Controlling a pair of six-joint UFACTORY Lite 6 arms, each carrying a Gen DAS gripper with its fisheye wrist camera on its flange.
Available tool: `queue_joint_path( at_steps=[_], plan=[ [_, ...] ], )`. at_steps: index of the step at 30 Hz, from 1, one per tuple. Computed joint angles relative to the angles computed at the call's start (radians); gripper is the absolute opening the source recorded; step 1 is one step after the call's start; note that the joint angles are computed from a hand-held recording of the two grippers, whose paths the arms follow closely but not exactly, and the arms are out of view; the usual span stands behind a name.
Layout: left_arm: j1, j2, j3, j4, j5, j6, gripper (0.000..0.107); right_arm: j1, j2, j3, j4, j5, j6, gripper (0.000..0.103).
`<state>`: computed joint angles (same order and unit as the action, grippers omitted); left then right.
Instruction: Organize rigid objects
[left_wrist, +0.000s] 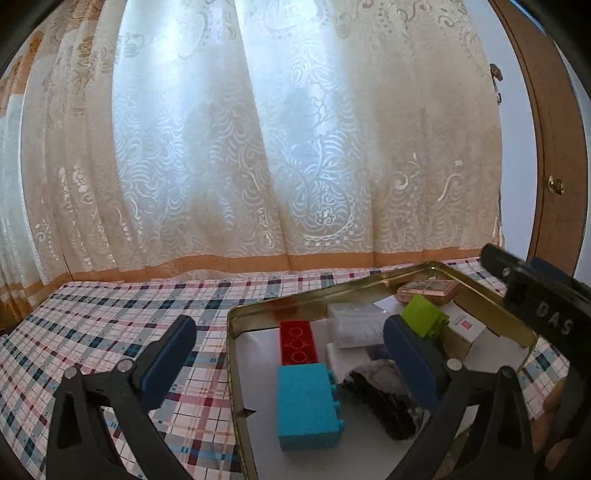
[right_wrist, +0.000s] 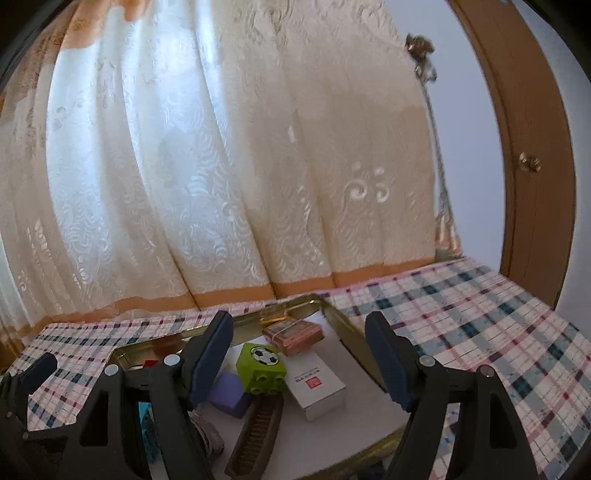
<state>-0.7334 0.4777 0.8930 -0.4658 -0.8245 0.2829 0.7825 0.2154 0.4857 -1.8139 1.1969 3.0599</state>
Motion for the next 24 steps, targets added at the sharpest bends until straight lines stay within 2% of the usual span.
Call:
queue_joint_path(
  at_steps=[5,13,18,24],
  plan=[
    [0.021,-0.032,-0.058,0.066,-0.026,-0.067,0.103,0.072,0.055,0.026,0.129,0.091,-0.036,0.076],
    [0.028,-0.092,-0.162,0.096,-0.1,-0.082,0.103,0.168,0.102,0.058,0.199,0.15,-0.065,0.076],
    [0.023,-0.119,-0.197,0.078,-0.108,-0.079,0.103,0.22,0.117,0.072,0.237,0.165,-0.074,0.078],
    [0.012,-0.148,-0.241,0.062,-0.14,-0.083,0.103,0.299,0.145,0.099,0.322,0.233,-0.07,0.086]
  ],
)
